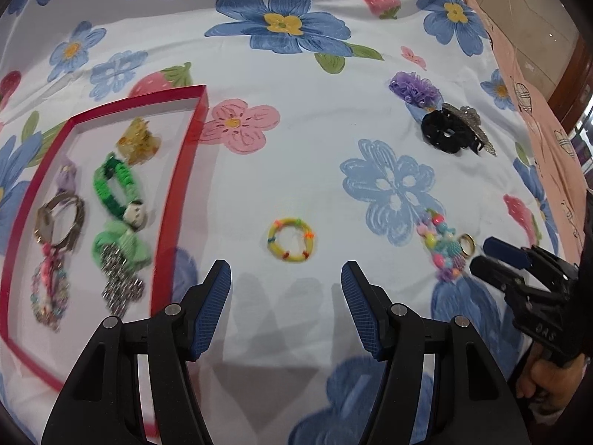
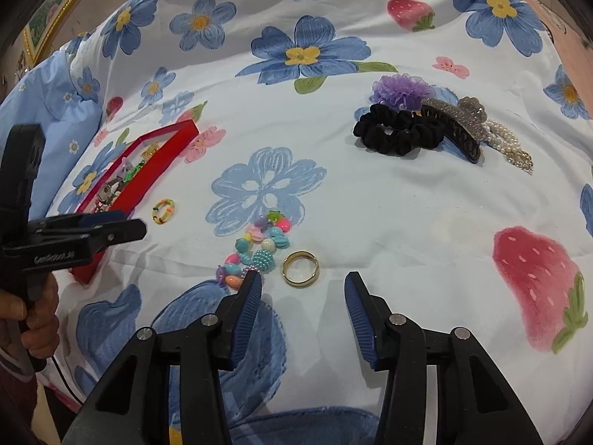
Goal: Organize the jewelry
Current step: 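Grasp the yellow beaded ring with the left tool while the right tool grasps the gold ring, then carry the yellow ring into the tray with the left tool while the right tool carries the gold ring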
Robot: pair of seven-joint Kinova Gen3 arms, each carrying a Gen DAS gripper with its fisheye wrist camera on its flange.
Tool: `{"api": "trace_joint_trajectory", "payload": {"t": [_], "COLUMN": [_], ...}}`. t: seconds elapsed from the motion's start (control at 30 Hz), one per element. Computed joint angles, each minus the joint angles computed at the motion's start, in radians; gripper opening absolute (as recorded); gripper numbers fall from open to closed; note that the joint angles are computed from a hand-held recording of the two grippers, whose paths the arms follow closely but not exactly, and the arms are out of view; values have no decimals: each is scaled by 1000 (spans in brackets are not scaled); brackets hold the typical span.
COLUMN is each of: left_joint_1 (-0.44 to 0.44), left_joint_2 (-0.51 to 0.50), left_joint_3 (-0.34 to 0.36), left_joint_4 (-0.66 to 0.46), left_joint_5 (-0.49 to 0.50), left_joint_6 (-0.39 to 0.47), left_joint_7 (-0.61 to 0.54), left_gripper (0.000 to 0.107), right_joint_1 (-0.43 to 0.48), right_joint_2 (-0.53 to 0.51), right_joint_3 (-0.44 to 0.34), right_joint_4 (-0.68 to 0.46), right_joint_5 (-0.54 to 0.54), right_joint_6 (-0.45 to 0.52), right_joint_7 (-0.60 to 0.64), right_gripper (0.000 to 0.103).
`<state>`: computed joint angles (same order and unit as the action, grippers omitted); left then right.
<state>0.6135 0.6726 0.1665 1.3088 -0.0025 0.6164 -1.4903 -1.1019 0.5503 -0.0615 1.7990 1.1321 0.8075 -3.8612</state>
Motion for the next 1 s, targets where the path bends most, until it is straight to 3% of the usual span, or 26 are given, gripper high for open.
{"api": "trace_joint_trajectory", "payload": {"t": [0.2, 0.37, 0.43, 0.7, 1.0], "left_joint_1": [30, 9, -4, -39, -119], "left_joint_2": [68, 73, 72, 26, -70], "left_joint_3": [-25, -1, 16, 48, 90], "left_joint_4": [-92, -89, -84, -12, 121], "left_joint_5": [-21, -2, 10, 59, 147], "left_joint_6": [50, 39, 38, -6, -83], "left_joint_7": [27, 2, -23, -81, -137], "left_gripper": [57, 14, 3, 3, 3], "right_joint_1": [11, 4, -2, -39, -28], "right_joint_2": [22, 49, 58, 35, 4], "right_joint_3": [5, 18, 22, 41, 9], "right_joint_4": [-29, -70, -87, -70, -69], "right_joint_5": [-15, -52, -71, -41, 36], "right_joint_6": [-7, 19, 38, 58, 47], "right_joint_7": [50, 110, 139, 100, 43], "right_gripper": [42, 28, 24, 23, 23]}}
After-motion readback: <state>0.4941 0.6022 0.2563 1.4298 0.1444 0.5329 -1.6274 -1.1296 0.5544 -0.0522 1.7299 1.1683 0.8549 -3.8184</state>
